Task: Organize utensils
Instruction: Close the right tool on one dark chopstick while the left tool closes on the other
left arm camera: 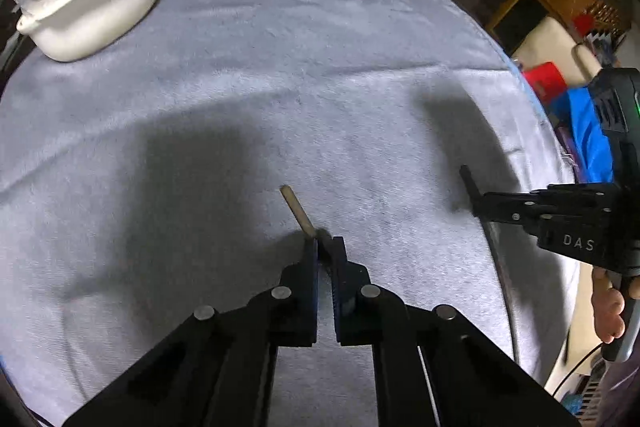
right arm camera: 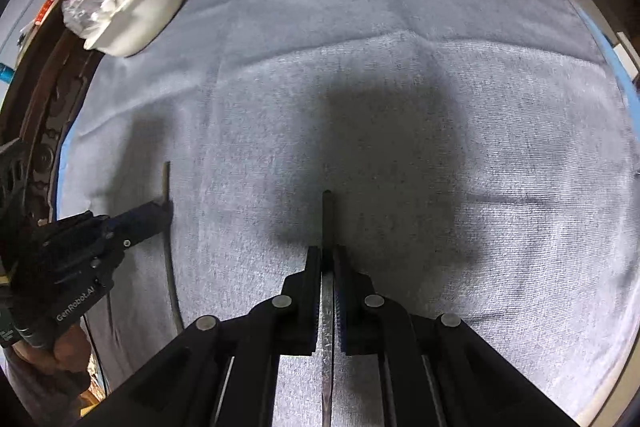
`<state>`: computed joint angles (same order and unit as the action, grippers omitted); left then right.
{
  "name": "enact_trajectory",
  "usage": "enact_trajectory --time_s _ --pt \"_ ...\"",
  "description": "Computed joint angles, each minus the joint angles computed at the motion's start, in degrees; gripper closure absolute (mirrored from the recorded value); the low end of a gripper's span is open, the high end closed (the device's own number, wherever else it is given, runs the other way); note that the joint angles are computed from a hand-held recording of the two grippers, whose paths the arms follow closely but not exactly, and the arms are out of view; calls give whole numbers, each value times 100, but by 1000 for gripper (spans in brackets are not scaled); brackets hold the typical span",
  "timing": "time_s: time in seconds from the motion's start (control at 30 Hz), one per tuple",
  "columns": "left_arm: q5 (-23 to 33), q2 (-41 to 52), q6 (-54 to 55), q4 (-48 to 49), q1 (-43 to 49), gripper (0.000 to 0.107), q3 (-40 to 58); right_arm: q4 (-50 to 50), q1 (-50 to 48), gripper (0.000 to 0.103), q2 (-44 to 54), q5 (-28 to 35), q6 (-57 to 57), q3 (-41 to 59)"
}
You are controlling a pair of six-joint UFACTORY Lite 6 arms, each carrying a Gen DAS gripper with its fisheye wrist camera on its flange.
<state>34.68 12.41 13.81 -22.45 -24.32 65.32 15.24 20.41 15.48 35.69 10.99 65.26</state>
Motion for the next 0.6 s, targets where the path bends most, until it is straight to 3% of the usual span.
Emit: enact_trajectory --time_s 0.1,0.23,0.3,0.33,0.47,0.6 --pt "277 223 129 -400 218 84 231 -167 60 93 148 106 143 221" --pt "181 482 -327 -276 94 82 504 -594 226 94 376 174 492 550" --pt "69 645 -721 41 -87 83 703 -743 341 96 404 101 666 549" --pt "17 696 -924 245 -163 98 760 -767 350 96 378 66 710 524" --pt "-105 756 -1392 558 -209 102 833 -681 273 96 -103 -297 703 -38" --pt "-395 81 -1197 331 128 103 295 -563 67 96 -1245 -596 551 -848"
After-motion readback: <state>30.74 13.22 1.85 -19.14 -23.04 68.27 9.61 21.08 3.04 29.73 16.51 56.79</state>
